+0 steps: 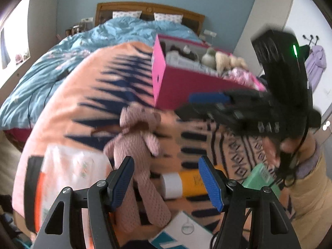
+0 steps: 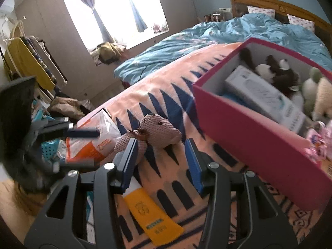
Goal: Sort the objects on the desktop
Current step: 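Move the right gripper toward the pink knit teddy bear, then close the right gripper on the pink knit teddy bear's head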
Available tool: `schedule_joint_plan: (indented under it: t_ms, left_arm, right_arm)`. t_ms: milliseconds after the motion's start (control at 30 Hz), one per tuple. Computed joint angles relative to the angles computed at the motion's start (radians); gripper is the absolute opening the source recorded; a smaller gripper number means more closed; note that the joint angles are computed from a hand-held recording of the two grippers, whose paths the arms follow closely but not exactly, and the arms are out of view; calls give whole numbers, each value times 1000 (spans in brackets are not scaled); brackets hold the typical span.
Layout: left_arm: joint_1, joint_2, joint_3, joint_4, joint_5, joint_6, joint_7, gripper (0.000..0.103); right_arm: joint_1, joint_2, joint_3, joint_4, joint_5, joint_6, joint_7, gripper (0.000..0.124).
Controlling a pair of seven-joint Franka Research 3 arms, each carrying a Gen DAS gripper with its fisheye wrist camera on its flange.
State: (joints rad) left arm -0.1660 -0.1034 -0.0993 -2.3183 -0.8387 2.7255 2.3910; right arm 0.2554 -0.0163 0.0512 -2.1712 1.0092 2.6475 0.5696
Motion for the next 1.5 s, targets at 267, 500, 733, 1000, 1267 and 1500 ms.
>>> schedule_joint_plan:
  t_ms: [267,500,733,1000,1267,1500]
  left_arm:
    - [12,17,-5,-26,57,14,-83,66]
    - [30,46,-11,-20,74,-11,-107,66]
    - [44,66,-25,-7,49,-3,-100,52]
    - [53,71,-29,21,-91,-53,-4,41]
    - [18,94,-67,84,-120,-77,81,41]
    - [8,171,-110,165,-28,-97,41,41]
  right_arm:
    - [12,130,34,118,-154,3,97,52]
    - [7,243,52,220,-290,-17,197,60]
    - [-21,232,74,210,-280,-32,149,53]
    - [-32,74,50,31,-153,16,80,50]
    - [-14,-133,-29,-199,25,86,57,48]
    - [-5,-250,-88,-328,54,103,131,46]
